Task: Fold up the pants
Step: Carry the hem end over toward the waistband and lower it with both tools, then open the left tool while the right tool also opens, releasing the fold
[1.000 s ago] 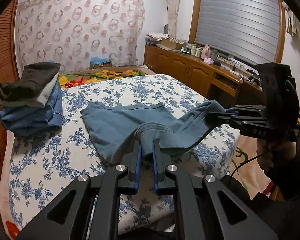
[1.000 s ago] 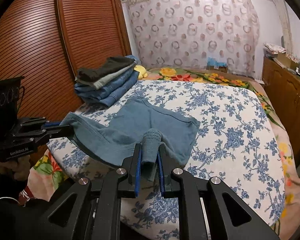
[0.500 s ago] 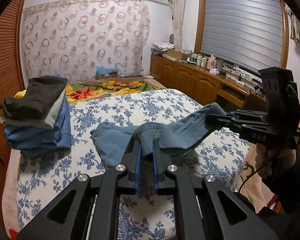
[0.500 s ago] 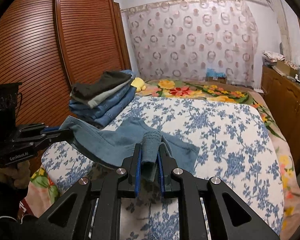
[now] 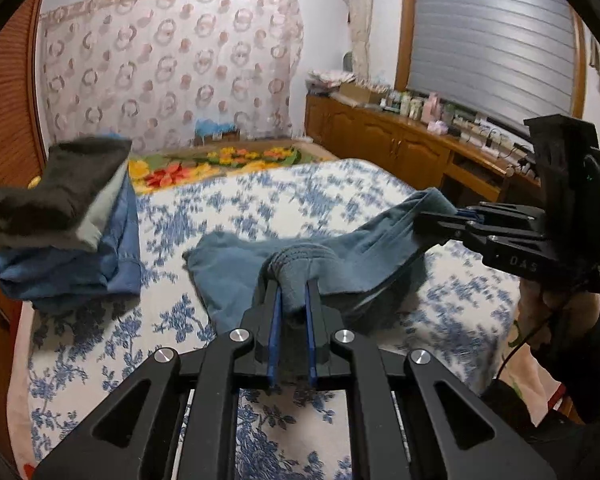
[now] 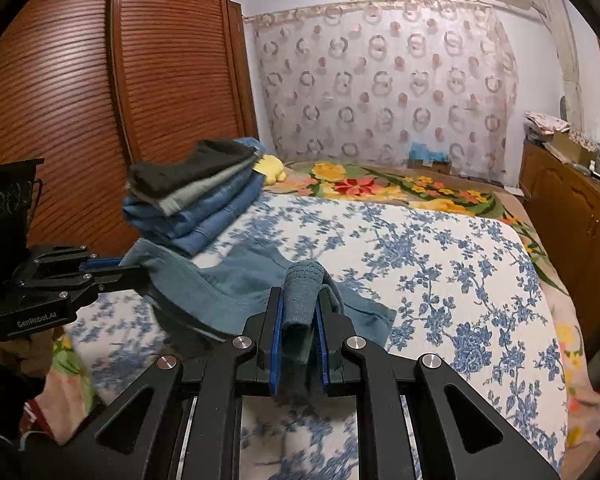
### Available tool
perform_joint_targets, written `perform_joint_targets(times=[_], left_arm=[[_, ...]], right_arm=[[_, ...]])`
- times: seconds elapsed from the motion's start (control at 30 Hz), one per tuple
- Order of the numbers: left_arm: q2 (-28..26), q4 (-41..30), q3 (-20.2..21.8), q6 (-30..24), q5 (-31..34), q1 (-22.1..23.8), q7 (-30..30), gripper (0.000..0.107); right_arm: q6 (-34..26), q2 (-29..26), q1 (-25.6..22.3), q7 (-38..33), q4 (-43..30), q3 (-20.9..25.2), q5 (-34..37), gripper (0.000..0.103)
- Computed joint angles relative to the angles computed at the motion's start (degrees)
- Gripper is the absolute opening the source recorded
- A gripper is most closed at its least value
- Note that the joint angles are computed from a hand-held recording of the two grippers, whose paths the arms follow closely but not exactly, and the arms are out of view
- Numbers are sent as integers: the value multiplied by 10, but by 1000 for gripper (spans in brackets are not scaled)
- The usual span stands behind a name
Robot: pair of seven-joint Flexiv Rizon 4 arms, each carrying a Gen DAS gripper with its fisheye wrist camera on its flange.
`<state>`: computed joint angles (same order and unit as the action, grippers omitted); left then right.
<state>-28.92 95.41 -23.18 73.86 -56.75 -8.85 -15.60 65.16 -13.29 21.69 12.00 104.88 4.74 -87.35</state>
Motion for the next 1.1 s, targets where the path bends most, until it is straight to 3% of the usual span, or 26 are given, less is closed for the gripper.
perform_joint_targets(times=[0.1,0.33,0.63,0.7,0.87,0.97,1.0,1.1], left_arm=[[-22,-22,22,-8,36,-12,-42,11],[-44,-48,17,-10,86,-2,-88,11],[-74,-94,30,-24,161,-11,-160,11],[-76,-96,32,-29,176,-10,-173,15],[-72,-84,13,-33,176,11,-172,48],[-67,-76,8,-43,173,19,-165,58],[-64,-72,9,-43,171,20,-163,60],[-59,-57,10,-24,167,21,-157,61]], right_arm=[[27,-22,-8,3,-11,-7,23,14],[38,-48,4,-52,-42,-23,95,14],[38,-71,22,-76,-63,-45,120,14],[36,-74,23,-79,-61,-47,129,14],[42,-73,25,-79,-57,-52,141,14],[44,-71,26,-74,-55,-54,138,14],[42,-71,27,-73,-55,-54,136,19],[52,-70,24,-64,-52,-56,126,20]])
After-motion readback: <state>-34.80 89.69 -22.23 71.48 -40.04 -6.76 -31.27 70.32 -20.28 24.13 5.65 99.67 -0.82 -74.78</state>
